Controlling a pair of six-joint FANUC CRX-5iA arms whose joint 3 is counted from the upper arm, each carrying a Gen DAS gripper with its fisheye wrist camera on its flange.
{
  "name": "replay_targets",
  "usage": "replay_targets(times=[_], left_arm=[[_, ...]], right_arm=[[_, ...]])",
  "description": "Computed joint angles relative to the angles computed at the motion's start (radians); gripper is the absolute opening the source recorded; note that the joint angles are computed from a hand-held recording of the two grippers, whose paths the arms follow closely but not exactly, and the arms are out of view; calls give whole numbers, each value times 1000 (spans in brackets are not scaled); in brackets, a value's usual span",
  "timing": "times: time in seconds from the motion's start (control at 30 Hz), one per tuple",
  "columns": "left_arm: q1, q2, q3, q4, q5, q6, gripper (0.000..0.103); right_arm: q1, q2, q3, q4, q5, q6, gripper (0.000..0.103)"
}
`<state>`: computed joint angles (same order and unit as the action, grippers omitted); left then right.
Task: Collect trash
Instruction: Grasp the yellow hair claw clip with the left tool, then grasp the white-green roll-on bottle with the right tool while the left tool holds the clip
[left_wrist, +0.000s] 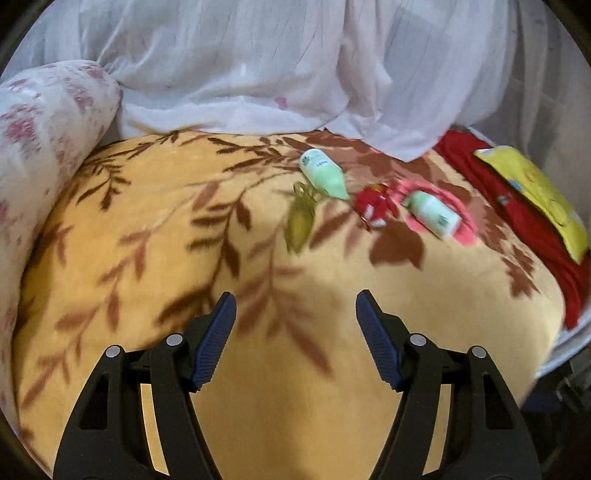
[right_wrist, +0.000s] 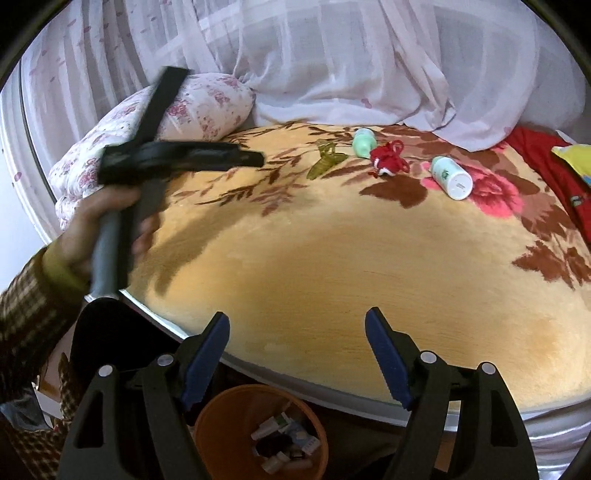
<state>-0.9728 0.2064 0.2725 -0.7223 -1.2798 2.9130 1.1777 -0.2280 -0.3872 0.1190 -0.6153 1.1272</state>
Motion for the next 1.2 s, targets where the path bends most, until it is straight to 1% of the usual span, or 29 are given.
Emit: replay_targets(times=[0.03, 0.17, 0.37, 0.43, 0.47, 0.5, 0.53, 0.63, 0.83, 0.97, 1.07, 1.13, 1.2], left_arm=[[30, 14, 8, 12, 20, -39, 66], [131, 91, 66, 69, 59, -185, 66], [217, 216, 189, 119, 10, -291, 66], [245, 225, 192, 150, 34, -294, 47], [263, 214, 168, 181, 71, -284, 32], [264, 208, 160, 184, 78, -265, 32], [255, 200, 153, 166, 79, -228, 32], [220, 190, 154, 128, 56, -205, 32], [124, 138, 126, 64, 22, -145, 32], [51, 99, 90, 39, 16, -76, 32], [-3, 88, 77, 21, 7, -48, 32], [-41, 85, 70, 4, -3, -30, 32], [-63, 75, 51, 4, 11, -2, 32]], right_arm=[[-4, -1, -1, 0, 1, -1, 74], [-23, -6, -6, -4, 6, 1, 74], [-58, 7, 6, -38, -7, 25, 75], [-64, 11, 8, -45, -8, 29, 74], [-70, 15, 13, -58, -8, 41, 74], [-74, 19, 16, -67, -8, 49, 74], [-76, 22, 17, -73, -6, 56, 74], [-80, 32, 25, -87, -3, 69, 74], [-85, 50, 50, -107, 1, 94, 74], [-92, 82, 71, -16, 6, 61, 74], [-127, 143, 122, 83, 7, 23, 74], [-163, 215, 190, 147, -10, -4, 74], [-198, 299, 281, 173, -49, -6, 74]])
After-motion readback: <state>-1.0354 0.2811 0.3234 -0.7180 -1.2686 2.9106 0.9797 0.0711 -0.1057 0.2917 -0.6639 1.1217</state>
